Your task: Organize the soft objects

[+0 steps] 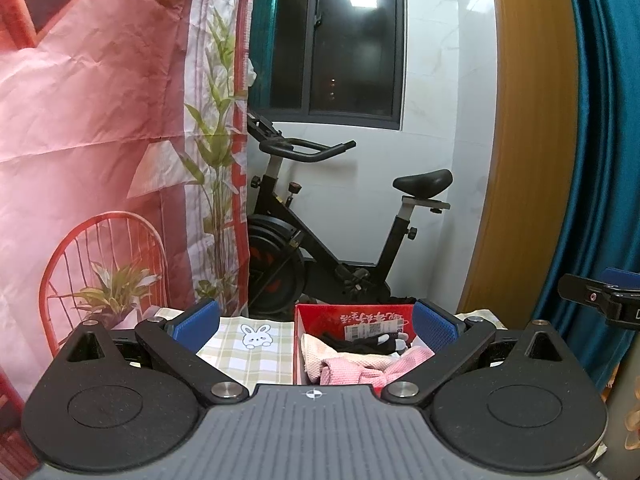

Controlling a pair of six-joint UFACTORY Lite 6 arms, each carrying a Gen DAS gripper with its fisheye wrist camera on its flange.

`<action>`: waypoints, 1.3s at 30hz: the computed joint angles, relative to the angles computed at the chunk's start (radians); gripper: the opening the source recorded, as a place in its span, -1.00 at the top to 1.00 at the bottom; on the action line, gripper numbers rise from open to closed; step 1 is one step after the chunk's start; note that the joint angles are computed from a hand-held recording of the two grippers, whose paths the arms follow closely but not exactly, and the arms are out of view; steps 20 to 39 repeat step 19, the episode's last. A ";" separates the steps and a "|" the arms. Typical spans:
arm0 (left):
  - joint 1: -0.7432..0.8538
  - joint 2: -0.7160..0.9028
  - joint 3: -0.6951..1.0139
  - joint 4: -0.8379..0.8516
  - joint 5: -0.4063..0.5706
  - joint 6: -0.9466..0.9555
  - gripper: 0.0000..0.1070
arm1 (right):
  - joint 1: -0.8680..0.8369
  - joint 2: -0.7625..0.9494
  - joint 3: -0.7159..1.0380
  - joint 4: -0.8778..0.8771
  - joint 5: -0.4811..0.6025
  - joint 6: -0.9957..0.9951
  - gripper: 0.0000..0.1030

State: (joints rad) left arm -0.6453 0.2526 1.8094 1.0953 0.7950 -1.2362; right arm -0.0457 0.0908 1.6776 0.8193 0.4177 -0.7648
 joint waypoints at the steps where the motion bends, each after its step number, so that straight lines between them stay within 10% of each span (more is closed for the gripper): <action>1: 0.000 0.000 -0.001 -0.001 0.001 0.000 -0.93 | 0.002 0.004 0.005 -0.006 -0.001 0.006 -0.99; 39: 0.003 -0.012 -0.017 -0.007 -0.016 0.002 -0.93 | 0.003 -0.005 -0.007 -0.010 -0.001 0.010 -0.99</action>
